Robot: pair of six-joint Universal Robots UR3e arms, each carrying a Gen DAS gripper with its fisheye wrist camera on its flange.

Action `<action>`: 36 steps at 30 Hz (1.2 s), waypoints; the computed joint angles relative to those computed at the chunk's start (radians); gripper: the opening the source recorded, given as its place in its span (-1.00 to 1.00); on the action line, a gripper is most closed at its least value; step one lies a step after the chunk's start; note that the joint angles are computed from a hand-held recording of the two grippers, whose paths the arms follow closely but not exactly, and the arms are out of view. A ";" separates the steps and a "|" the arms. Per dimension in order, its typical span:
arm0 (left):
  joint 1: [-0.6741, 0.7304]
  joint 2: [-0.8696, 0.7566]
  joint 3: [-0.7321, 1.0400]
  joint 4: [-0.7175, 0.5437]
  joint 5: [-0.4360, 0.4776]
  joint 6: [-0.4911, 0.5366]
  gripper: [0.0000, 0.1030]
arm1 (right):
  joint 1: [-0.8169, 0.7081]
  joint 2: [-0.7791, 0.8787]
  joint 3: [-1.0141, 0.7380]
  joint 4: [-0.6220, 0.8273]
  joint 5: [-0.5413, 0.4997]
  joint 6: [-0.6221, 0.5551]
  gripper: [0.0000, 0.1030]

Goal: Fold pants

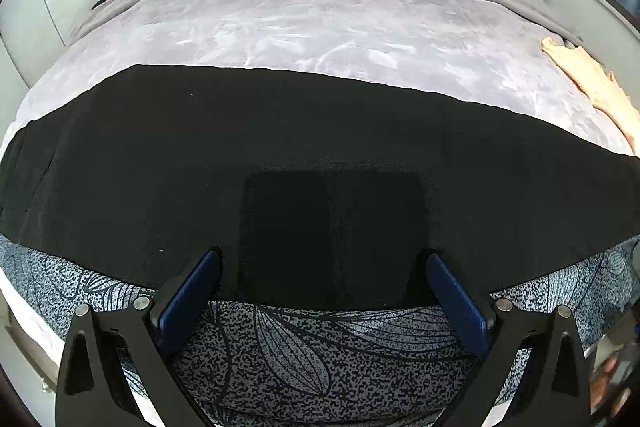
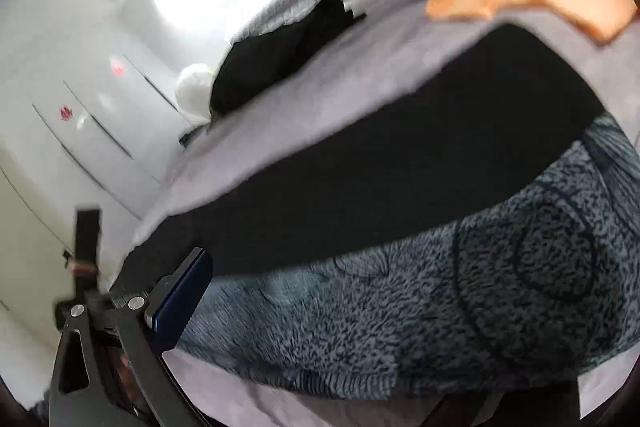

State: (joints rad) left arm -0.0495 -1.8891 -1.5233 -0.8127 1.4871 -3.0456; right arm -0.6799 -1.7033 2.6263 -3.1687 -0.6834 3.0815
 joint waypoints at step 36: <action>0.681 0.152 -0.008 -0.339 -0.364 0.177 1.00 | 1.241 0.805 -1.477 0.599 -1.207 0.015 -0.70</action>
